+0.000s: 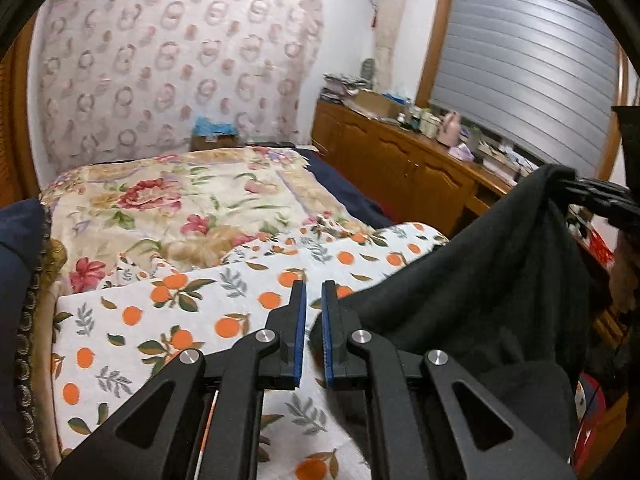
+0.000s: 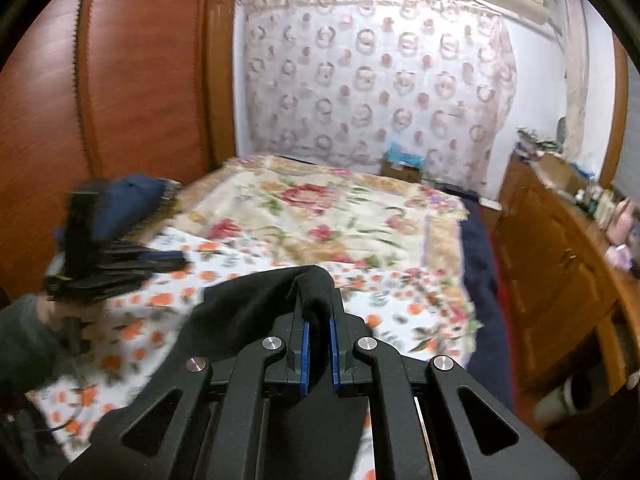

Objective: Fold small clothes

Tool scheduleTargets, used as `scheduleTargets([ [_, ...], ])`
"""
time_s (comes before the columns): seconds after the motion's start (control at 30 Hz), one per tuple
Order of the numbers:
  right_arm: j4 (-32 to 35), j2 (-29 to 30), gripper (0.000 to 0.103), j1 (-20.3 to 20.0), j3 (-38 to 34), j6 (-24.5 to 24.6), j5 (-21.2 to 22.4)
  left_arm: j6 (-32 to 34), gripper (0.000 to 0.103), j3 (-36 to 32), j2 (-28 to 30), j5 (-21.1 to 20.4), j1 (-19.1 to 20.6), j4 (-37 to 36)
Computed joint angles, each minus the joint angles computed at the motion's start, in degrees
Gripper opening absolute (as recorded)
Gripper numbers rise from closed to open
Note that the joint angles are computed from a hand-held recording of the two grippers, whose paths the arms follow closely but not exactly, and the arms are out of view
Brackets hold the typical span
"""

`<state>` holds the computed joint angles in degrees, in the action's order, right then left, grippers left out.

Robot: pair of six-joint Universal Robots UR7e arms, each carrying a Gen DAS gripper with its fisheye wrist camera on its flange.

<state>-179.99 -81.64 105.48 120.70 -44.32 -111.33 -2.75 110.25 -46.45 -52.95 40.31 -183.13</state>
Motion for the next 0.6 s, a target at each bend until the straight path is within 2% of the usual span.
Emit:
scheduleTargets([
  [0.07, -5.0, 4.6, 0.007, -0.4, -1.9, -2.4, -5.0, -0.7, 0.009, -0.1, 0.1, 0.7, 0.2, 0.9],
  [0.13, -4.1, 8.1, 0.007, -2.3, -4.2, -1.0, -7.5, -1.5, 0.009, -0.3, 0.1, 1.0, 0.4, 2.7],
  [0.2, -1.9, 11.0, 0.007, -4.1, -6.1, 1.2, -10.5, -2.2, 0.018, -0.1, -0.3, 0.8, 0.4, 5.5],
  [0.23, -0.4, 11.7, 0.011, -5.0, -6.6, 2.8, -11.4, -2.0, 0.029, 0.1, -0.4, 0.6, 0.4, 5.8],
  [0.27, 0.4, 11.9, 0.02, -5.5, -6.6, 3.7, -11.7, -1.7, 0.043, 0.5, -0.4, 0.4, 0.3, 5.6],
  [0.3, -0.3, 11.8, 0.025, -5.9, -6.1, 4.1, -11.9, -1.1, 0.048, 1.1, -0.6, 0.1, 0.2, 5.0],
  [0.37, -1.4, 10.1, 0.041, -6.4, -4.3, 4.9, -9.8, -1.4, 0.06, 1.7, -1.2, -0.5, 0.1, 5.8],
  [0.4, -1.4, 9.2, 0.044, -6.4, -3.7, 5.4, -8.9, -2.1, 0.065, 1.8, -1.5, -1.0, 0.1, 6.6],
  [0.43, -1.9, 8.5, 0.046, -6.3, -3.0, 5.8, -8.6, -2.5, 0.073, 2.1, -1.8, -1.7, 0.1, 6.9],
  [0.5, -2.5, 6.2, 0.046, -6.4, -0.9, 5.7, -7.2, -2.6, 0.075, 2.9, -2.3, -2.0, -0.4, 6.6],
  [0.6, -1.4, 0.5, 0.046, -7.4, 4.4, 6.3, -2.9, -3.1, 0.082, 4.1, -3.3, -2.5, -1.3, 7.0],
])
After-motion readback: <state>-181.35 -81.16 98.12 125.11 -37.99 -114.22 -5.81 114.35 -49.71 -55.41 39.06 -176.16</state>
